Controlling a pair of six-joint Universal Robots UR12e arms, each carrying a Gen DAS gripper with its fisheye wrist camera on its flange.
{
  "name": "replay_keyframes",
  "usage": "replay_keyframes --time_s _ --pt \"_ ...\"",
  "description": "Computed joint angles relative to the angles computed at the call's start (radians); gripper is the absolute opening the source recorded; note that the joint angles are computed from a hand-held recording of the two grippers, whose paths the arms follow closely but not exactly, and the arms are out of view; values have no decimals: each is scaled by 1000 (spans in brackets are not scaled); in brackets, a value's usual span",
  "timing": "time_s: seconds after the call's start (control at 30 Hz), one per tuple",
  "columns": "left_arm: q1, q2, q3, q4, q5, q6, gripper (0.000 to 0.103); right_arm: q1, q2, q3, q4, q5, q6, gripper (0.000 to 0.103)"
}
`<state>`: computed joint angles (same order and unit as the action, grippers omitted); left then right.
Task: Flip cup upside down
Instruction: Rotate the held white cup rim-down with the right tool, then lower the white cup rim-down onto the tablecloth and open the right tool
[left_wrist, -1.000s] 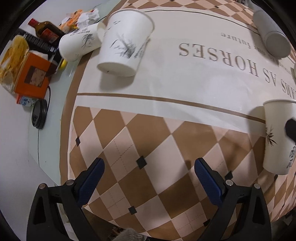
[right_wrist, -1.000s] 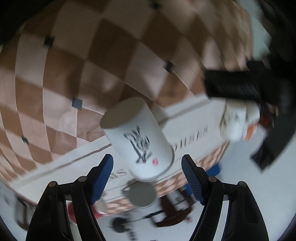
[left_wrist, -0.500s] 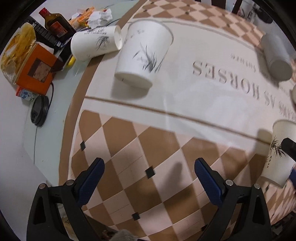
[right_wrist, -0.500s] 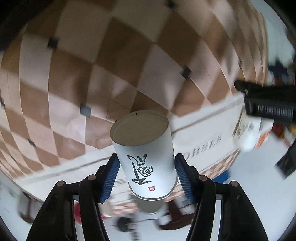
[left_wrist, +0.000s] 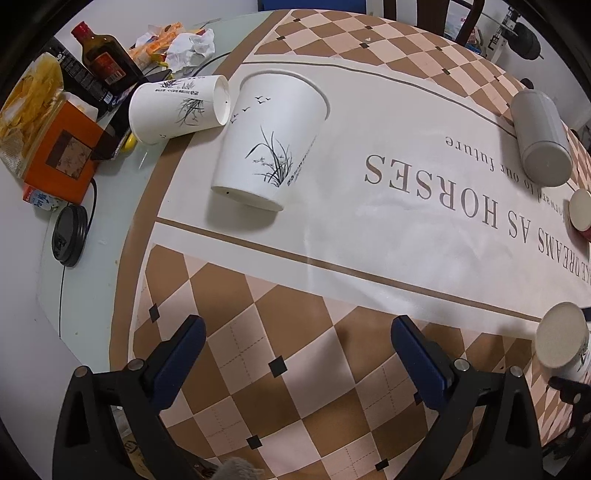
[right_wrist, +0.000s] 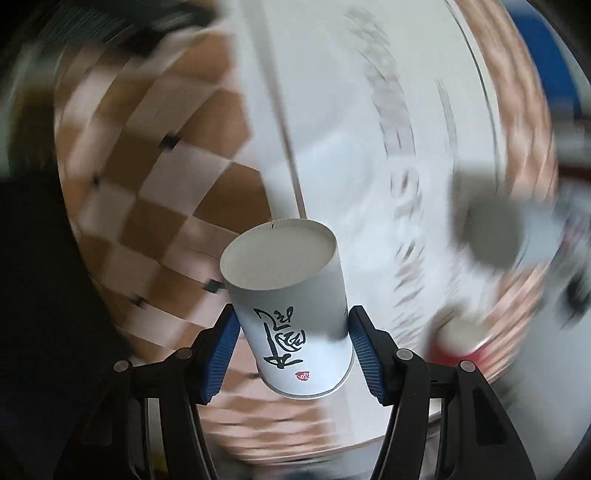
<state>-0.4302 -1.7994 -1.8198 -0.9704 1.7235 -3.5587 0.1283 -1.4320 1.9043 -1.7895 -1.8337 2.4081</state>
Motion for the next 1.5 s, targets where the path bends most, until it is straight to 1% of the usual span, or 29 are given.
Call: replay_keyframes --time_s 0.1,0.17,0.23,0.37,0.47,0.57,0.6,0.63,0.7,0.8,0.83,0.9,1.0,1.1,1.13,1.2,1.23,1.27,1.3,1.33,1.4,1.5 --pt "-2 -3 5 -7 -12 -3 102 -53 35 -50 136 74 179 62" --pt "-5 -7 9 -12 -17 4 102 -82 56 -72 196 118 272 62" --pt "-11 -12 15 -15 -20 15 102 -113 75 -86 241 163 358 62" --pt "-21 -20 25 -20 -21 37 102 -155 88 -85 259 231 483 62" --pt "-26 -24 28 -23 -24 49 102 -182 98 -89 254 275 549 62" --pt "-30 -27 31 -28 -31 57 102 -196 90 -85 253 297 575 65" --pt "-31 -29 34 -31 -32 59 102 -191 93 -89 257 284 567 66" --pt "-33 -30 36 -32 -33 60 102 -188 93 -93 252 269 559 73" --pt "-40 -34 44 -38 -30 58 102 -176 81 -91 216 246 533 78" --pt "-48 -43 56 -53 -32 63 102 -160 60 -73 144 219 498 78" --pt "-51 -47 60 -59 -30 66 102 -158 54 -66 122 218 493 74" --pt "-57 -52 68 -68 -26 70 102 -159 45 -58 92 223 490 58" --pt "-62 -59 79 -76 -37 70 102 -165 19 -37 30 248 491 58" --pt "-60 -71 98 -87 -60 66 102 -188 -21 -11 -75 318 518 57" --pt "-59 -77 107 -95 -71 61 102 -198 -39 6 -137 350 542 57" --pt "-59 -87 121 -105 -87 53 102 -214 -64 37 -248 384 587 57" --pt "-60 -94 130 -111 -93 49 102 -227 -79 61 -331 408 628 57" --pt "-59 -104 143 -117 -97 49 102 -235 -87 77 -388 421 657 57" --pt "-61 -111 153 -120 -102 49 102 -241 -97 105 -479 430 700 57" --pt "-63 -118 163 -123 -104 47 102 -247 -96 118 -537 432 721 57" --pt "-68 -134 183 -128 -107 46 102 -249 -93 159 -695 424 775 57" --pt "-77 -153 206 -129 -108 51 102 -242 -92 219 -891 386 809 57"
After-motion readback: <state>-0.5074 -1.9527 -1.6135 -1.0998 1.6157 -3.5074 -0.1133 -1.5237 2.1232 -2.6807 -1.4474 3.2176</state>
